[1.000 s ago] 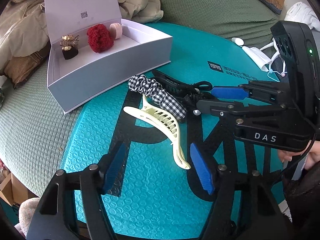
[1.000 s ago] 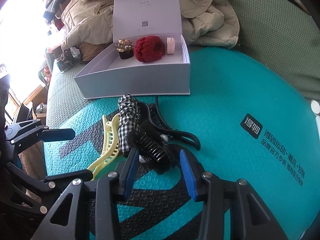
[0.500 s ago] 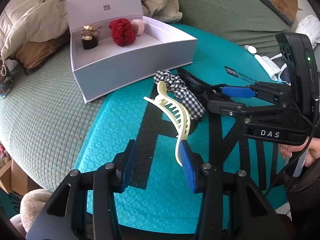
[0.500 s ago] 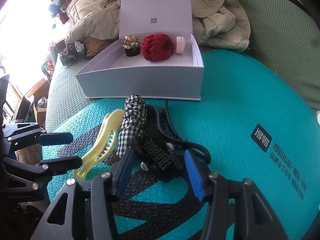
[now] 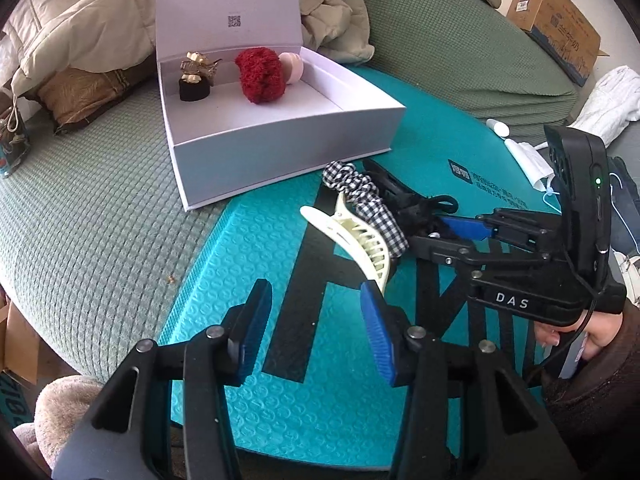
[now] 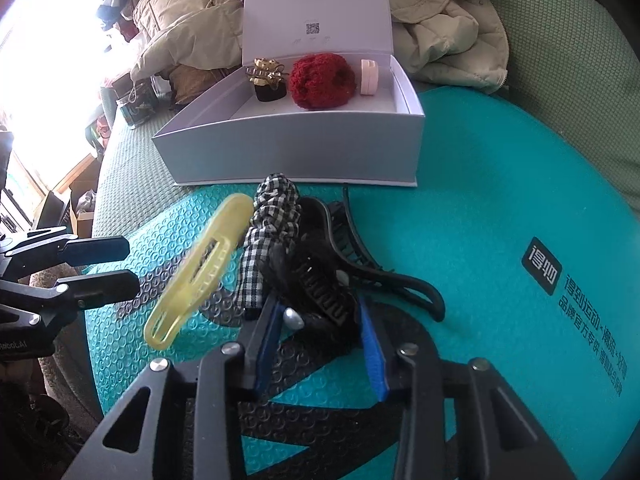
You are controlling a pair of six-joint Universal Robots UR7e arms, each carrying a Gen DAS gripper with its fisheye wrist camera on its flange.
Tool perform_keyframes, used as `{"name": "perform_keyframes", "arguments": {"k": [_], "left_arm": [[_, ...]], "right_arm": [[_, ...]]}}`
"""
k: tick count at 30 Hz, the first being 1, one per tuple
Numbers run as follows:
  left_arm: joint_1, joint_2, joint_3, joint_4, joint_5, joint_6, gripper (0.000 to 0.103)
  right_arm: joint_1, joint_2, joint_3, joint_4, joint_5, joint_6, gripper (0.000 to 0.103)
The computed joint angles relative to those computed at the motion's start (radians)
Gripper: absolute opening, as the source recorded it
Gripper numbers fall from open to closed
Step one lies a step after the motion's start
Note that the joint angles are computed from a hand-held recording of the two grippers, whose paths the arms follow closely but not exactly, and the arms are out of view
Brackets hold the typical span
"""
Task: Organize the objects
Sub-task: 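Grasp the cream claw clip with the left tool while the right tool grasps the black claw clip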
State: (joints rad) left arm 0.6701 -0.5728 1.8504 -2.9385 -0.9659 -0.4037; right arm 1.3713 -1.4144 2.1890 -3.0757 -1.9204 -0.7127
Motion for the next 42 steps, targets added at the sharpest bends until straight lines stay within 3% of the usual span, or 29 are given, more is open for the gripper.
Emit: {"name": "perform_keyframes", "arguments": {"k": [4, 13, 17, 18, 20, 24, 42], "left_arm": [[-0.006, 0.030, -0.032, -0.007, -0.023, 0.036, 0.053], [0.000, 0.111, -0.132, 0.039, -0.042, 0.076, 0.054], [0.007, 0.140, -0.163, 0.052, -0.038, 0.087, 0.054], [0.008, 0.144, -0.166, 0.048, -0.041, 0.093, 0.053], [0.009, 0.151, -0.168, 0.045, -0.038, 0.112, 0.036], [0.005, 0.158, -0.172, 0.058, -0.005, 0.134, 0.019], [-0.010, 0.036, -0.047, 0.158, -0.075, 0.087, 0.015]], "right_arm": [[-0.002, -0.015, 0.011, 0.012, -0.008, 0.017, 0.038], [-0.002, -0.084, 0.040, 0.092, -0.054, 0.044, 0.038], [-0.011, -0.113, 0.048, 0.132, -0.037, 0.061, 0.038], [-0.014, -0.116, 0.048, 0.137, -0.034, 0.066, 0.038], [-0.015, -0.115, 0.046, 0.139, -0.036, 0.077, 0.038], [-0.005, -0.101, 0.037, 0.136, -0.050, 0.081, 0.039], [0.017, -0.128, 0.070, 0.196, -0.042, 0.074, 0.039]]}}
